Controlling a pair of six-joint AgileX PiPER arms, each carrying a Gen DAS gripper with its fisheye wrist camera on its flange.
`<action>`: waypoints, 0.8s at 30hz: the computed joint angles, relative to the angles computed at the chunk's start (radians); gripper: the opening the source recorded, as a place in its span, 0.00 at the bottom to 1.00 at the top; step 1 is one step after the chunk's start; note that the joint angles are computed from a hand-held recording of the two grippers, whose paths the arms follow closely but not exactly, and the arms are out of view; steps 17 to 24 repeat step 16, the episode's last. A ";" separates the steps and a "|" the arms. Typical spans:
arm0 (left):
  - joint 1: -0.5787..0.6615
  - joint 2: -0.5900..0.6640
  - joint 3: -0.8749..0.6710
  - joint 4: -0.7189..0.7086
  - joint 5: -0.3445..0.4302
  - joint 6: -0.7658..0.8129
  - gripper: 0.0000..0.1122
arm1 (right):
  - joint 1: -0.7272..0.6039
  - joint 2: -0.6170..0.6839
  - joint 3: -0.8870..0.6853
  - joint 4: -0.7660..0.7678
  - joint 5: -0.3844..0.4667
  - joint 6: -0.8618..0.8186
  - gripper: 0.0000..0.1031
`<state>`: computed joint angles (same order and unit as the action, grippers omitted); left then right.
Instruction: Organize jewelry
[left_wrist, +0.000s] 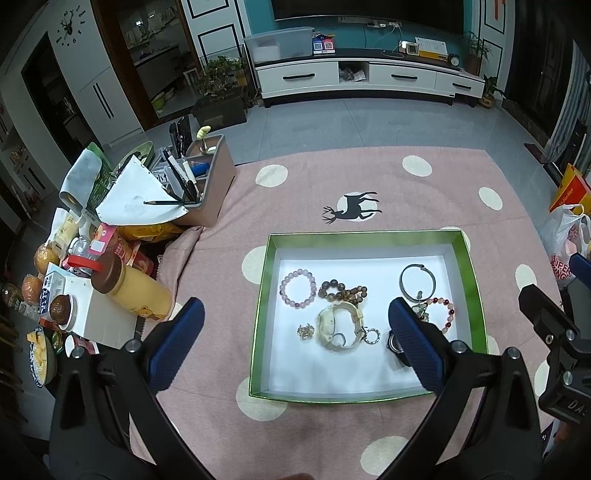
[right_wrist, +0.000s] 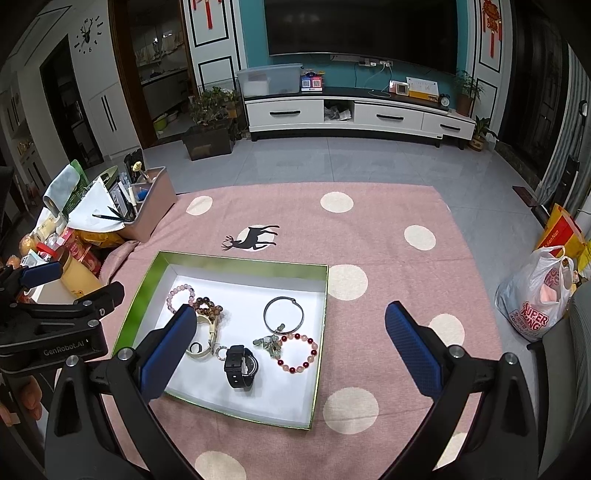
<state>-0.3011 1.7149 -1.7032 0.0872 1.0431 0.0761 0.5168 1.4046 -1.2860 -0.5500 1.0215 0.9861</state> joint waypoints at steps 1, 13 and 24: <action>-0.001 0.002 -0.005 0.001 0.003 -0.002 0.90 | 0.001 0.002 -0.001 0.000 0.000 0.000 0.99; 0.000 0.011 0.000 0.014 -0.001 -0.012 0.90 | -0.001 0.006 0.005 0.002 -0.010 0.000 0.99; 0.001 0.013 0.000 0.018 -0.003 -0.015 0.90 | -0.001 0.006 0.004 0.002 -0.009 -0.001 0.99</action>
